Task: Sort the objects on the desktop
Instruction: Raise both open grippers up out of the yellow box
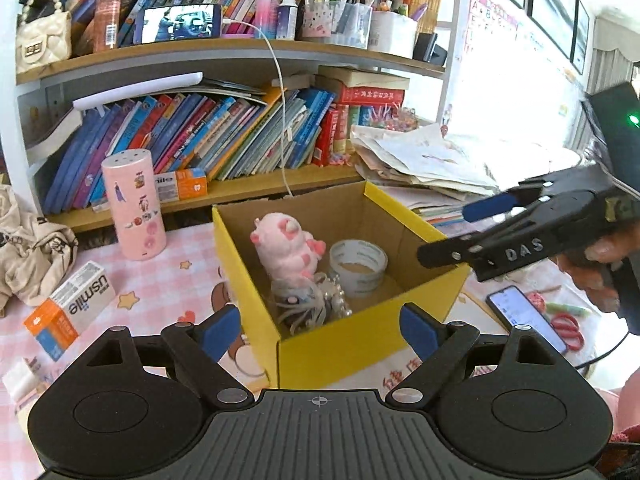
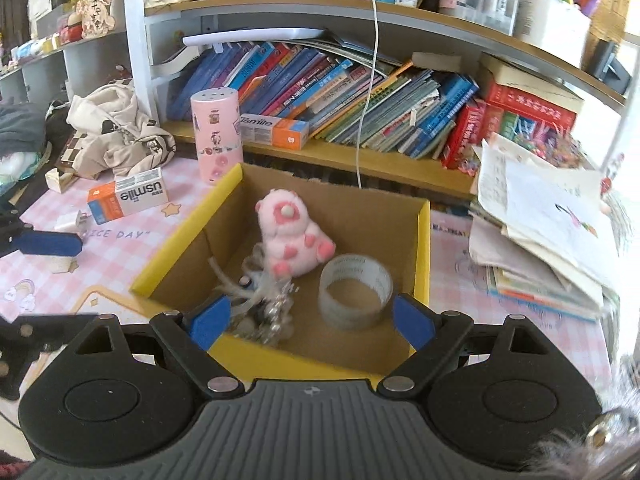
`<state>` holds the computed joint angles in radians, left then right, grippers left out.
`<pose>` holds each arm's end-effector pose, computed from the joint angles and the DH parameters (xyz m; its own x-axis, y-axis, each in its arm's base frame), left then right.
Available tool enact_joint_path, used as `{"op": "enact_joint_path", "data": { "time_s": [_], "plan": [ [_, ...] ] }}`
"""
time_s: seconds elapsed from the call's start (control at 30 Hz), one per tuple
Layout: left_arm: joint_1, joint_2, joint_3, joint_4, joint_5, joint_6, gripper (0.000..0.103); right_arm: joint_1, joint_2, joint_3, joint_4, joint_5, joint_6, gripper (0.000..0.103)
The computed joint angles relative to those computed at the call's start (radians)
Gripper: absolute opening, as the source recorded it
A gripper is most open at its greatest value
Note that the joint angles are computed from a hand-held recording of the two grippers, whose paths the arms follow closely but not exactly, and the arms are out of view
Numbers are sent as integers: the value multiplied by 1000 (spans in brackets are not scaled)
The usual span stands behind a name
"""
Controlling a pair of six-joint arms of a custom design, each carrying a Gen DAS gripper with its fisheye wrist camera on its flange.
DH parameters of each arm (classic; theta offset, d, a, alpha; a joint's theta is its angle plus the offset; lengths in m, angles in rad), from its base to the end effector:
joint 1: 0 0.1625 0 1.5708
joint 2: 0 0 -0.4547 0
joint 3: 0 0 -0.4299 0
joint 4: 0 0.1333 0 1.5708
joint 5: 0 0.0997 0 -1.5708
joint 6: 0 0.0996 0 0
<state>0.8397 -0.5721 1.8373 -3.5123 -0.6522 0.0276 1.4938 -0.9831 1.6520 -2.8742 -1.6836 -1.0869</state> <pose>-0.2606 -0.6088 0.0140 -0.7693 0.0509 -0.6369 0.5422 0.5794 -0.6086 0.0657 -0.7356 0.2537 -0.5134 -0.6443 0.5669 -0.8436 0.5001 -0.1955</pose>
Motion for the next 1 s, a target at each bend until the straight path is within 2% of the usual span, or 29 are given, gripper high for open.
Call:
{"op": "enact_joint_path", "data": {
  "time_s": [0.2,0.5,0.77,1.0],
  "plan": [
    [-14,-39,85,-25,9,-32,89,-9,-65,138,-85,-28,21,89],
    [-30,-78,183,-29,20,-86,89,-24,-98,260,-172,-98,72,89],
    [-39,-92,238,23,50,-130,89,-38,-60,332,-341,-171,83,90],
    [-41,-128,303,118,66,-246,89,-35,-33,369,-362,-217,107,90]
  ]
}}
